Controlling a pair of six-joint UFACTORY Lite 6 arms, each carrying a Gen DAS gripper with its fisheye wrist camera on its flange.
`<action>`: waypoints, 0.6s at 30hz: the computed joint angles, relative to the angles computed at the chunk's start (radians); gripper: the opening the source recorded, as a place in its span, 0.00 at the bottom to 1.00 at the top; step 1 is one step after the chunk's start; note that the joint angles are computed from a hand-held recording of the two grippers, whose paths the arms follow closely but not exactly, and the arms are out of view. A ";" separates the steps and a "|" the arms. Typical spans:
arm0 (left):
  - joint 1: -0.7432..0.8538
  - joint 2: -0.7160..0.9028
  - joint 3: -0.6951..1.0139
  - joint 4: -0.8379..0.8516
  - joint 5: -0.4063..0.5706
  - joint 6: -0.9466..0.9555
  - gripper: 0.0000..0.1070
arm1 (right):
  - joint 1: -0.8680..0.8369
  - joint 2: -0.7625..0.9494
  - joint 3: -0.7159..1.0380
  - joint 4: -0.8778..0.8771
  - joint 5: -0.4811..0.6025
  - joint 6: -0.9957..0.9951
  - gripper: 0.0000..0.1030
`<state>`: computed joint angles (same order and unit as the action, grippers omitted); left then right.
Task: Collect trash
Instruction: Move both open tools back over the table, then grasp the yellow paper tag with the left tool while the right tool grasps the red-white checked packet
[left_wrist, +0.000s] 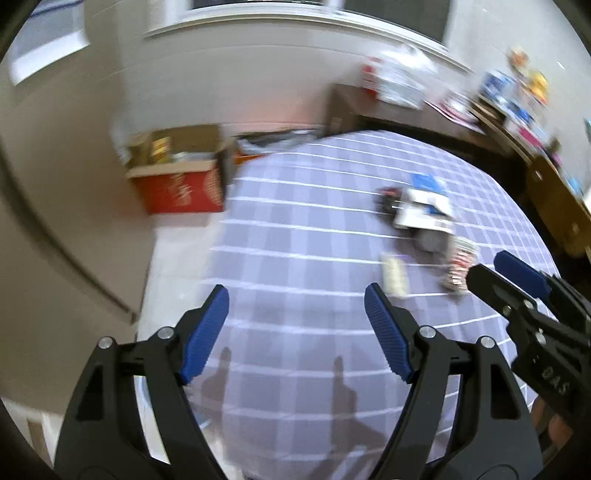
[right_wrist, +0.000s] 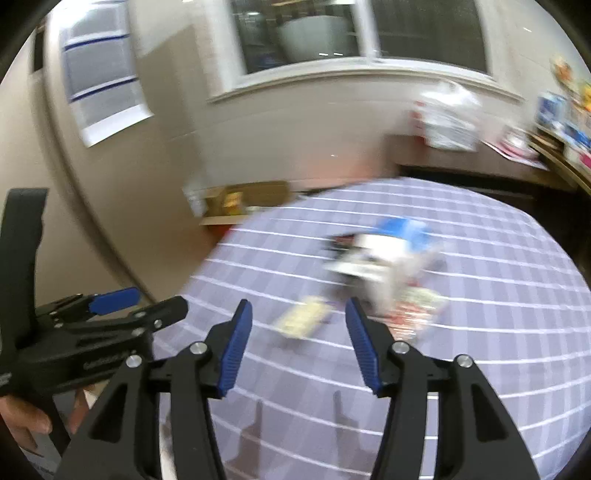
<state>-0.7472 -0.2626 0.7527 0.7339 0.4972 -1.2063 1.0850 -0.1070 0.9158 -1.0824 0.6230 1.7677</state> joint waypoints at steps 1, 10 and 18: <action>-0.028 0.058 0.039 0.024 -0.004 -0.029 0.70 | -0.055 -0.038 -0.049 0.016 -0.026 -0.021 0.51; -0.075 0.397 0.270 0.010 -0.079 -0.006 0.25 | -0.309 -0.228 -0.277 0.199 -0.190 -0.250 0.52; -0.040 0.301 0.162 0.155 -0.140 -0.168 0.06 | -0.352 -0.081 -0.203 0.177 -0.273 -0.252 0.55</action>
<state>-0.7877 0.0380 0.9143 0.8892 0.3573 -1.3741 0.7328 -0.1883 0.7131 -0.9051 0.3496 1.5156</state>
